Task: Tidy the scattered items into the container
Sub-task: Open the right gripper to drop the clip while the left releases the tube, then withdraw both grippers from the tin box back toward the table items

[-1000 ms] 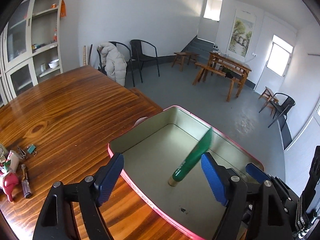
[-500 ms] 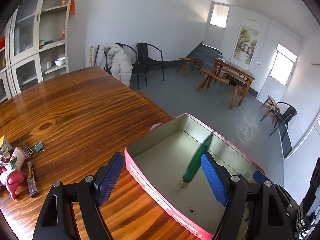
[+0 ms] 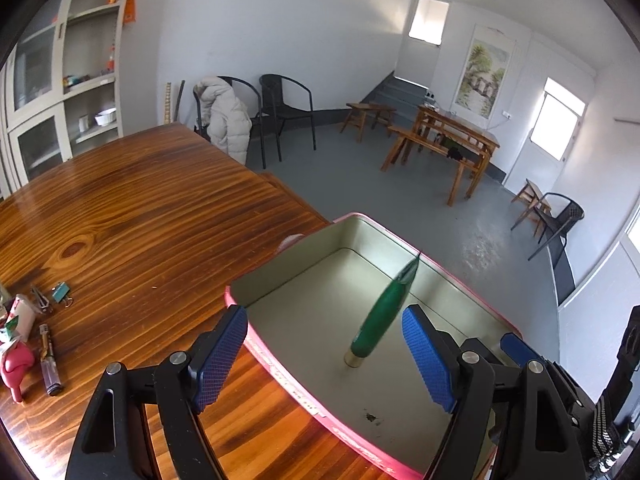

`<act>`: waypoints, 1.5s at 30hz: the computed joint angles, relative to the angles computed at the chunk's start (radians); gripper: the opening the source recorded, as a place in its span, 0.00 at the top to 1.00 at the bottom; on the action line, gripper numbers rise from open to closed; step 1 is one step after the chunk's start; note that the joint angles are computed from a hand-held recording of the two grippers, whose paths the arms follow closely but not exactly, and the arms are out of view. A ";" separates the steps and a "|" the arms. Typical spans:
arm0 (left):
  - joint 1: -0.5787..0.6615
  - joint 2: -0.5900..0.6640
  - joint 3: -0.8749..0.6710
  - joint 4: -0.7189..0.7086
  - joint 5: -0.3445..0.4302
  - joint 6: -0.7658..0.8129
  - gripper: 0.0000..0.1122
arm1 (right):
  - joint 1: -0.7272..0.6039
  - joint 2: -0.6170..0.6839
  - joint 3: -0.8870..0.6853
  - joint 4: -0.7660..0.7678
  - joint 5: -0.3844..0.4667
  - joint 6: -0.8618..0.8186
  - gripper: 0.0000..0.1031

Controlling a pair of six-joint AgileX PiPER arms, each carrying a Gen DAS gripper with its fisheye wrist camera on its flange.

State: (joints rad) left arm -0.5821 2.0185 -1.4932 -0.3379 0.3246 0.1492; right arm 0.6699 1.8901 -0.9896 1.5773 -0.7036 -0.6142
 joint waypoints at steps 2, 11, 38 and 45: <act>-0.012 0.024 -0.031 0.005 0.020 0.003 0.27 | -0.002 -0.008 0.013 -0.004 -0.006 0.009 0.24; -0.028 0.133 -0.177 0.351 0.058 -0.333 0.27 | -0.016 -0.028 0.044 -0.007 -0.005 0.024 0.24; 0.145 0.090 -0.084 0.499 0.003 -0.532 0.27 | 0.058 0.012 -0.044 0.038 -0.003 -0.073 0.23; 0.138 0.205 -0.221 0.509 0.085 -0.511 0.27 | 0.056 0.020 -0.063 0.055 -0.004 -0.099 0.23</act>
State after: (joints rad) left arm -0.4445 2.2236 -1.7139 0.1710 0.4095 -0.3617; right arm 0.7261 1.9099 -1.0528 1.6320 -0.7081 -0.7127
